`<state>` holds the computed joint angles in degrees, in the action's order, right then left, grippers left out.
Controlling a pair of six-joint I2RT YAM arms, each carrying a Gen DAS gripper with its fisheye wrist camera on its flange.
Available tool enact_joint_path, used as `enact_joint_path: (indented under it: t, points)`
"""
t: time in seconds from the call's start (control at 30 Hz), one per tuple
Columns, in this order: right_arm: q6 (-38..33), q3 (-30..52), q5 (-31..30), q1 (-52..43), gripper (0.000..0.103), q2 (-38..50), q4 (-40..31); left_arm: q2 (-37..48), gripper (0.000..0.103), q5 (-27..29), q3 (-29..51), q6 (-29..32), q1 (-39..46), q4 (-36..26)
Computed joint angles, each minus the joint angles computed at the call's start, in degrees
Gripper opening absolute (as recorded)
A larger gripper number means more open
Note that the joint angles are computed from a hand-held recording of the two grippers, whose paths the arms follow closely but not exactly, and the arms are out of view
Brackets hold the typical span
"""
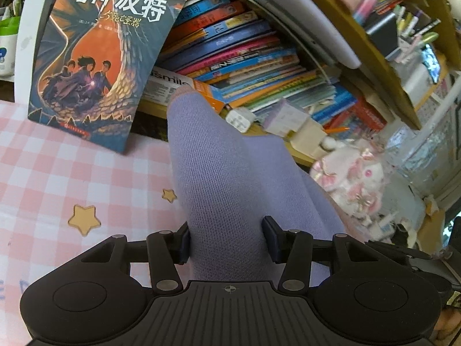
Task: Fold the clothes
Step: 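Lift the folded sweater with both tools and carry it toward the bookshelf, then lower the folded sweater onto the mat and open both tools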
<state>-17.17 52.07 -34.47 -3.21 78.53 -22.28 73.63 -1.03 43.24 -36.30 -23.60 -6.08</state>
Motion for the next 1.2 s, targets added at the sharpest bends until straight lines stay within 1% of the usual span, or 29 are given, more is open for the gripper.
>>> enact_joint_path:
  t: [0.13, 0.3, 0.57, 0.73, 0.83, 0.9, 0.97, 1.0, 1.07, 1.1, 1.17, 1.2]
  points:
    - [-0.2, 2.3, 0.2, 1.1, 0.031, 5.3, 3.2, 3.9, 0.048, 0.3, 1.0, 0.9, 1.4, 2.7]
    - [-0.3, 3.6, -0.3, 1.4, 0.031, 9.2, 6.0, 7.3, 0.048, 0.0, 1.1, 1.4, 2.1, 6.1]
    - [0.0, 2.9, -1.9, 1.1, 0.032, 14.1, 11.8, 11.4, 0.049, 0.0, 0.2, 1.9, 3.4, 10.3]
    - [3.7, 1.4, -3.2, 0.6, 0.038, 17.2, 16.7, 12.5, 0.055, 0.9, -1.5, 0.4, 4.5, 12.9]
    - [6.0, 0.9, -3.5, 0.4, 0.041, 17.8, 18.1, 12.6, 0.057, 0.4, -1.0, 1.0, 4.3, 12.2]
    - [6.5, 0.7, -2.7, 0.6, 0.043, 17.4, 18.2, 12.3, 0.059, -1.5, 0.0, 1.4, 3.4, 10.1]
    - [6.7, 0.3, -1.6, 0.8, 0.053, 16.6, 18.2, 11.6, 0.060, -4.0, 0.8, 2.0, 2.3, 7.8]
    - [7.0, 0.1, -0.9, 0.9, 0.055, 15.9, 18.0, 11.1, 0.060, -5.4, 1.2, 2.4, 1.6, 6.6]
    - [7.8, -0.5, 0.3, 1.0, 0.062, 14.5, 18.4, 9.6, 0.060, -8.8, 1.4, 3.1, -0.2, 4.5]
    - [8.4, -0.8, 0.5, 0.8, 0.064, 13.4, 18.0, 8.7, 0.060, -10.8, 1.5, 3.4, -1.2, 3.6]
    - [9.6, -1.3, 1.1, 0.3, 0.072, 11.3, 17.2, 6.6, 0.061, -14.3, 1.2, 4.0, -3.4, 2.3]
    - [10.1, -1.6, 1.4, 0.1, 0.073, 10.2, 16.8, 5.5, 0.062, -16.0, 1.0, 4.0, -4.7, 1.5]
